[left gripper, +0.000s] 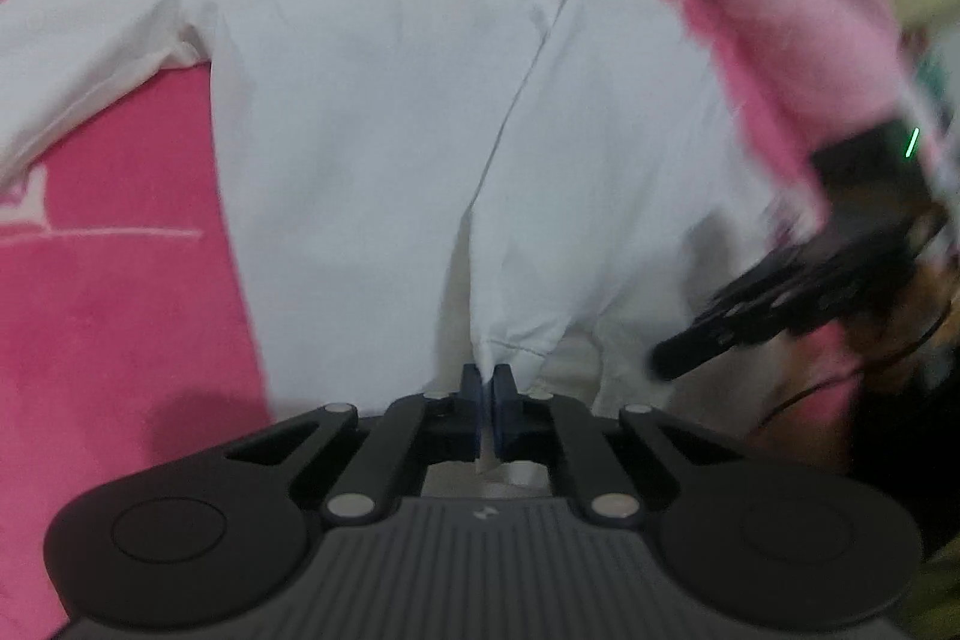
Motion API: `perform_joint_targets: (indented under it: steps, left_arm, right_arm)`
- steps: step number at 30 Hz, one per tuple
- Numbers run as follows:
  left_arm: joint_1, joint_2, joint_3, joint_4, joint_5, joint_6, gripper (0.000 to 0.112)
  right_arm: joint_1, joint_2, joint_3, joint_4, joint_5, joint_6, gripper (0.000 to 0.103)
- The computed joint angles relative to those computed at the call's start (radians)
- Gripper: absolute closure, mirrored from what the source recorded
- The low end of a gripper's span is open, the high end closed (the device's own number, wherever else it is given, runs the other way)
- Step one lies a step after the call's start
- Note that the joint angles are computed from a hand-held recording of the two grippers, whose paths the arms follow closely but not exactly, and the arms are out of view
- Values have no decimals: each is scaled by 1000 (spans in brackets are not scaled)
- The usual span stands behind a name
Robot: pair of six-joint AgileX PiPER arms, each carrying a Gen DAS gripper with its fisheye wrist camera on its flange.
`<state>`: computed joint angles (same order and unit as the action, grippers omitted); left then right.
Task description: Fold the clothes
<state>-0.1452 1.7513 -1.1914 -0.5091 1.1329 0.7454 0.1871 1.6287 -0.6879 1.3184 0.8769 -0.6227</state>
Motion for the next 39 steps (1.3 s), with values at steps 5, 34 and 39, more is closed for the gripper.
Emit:
perform_joint_targets:
  steps: [5,34,39]
  left_arm:
    - [-32,46,-14,95,-43,-12,96]
    - [-176,40,-10,33,-209,-84,76]
    - [-159,33,9,15,-221,-50,76]
  right_arm:
    - [53,50,-21,-114,-49,58,97]
    - [-246,22,-420,-991,-376,207,98]
    - [-261,340,-659,-1072,-410,297,98]
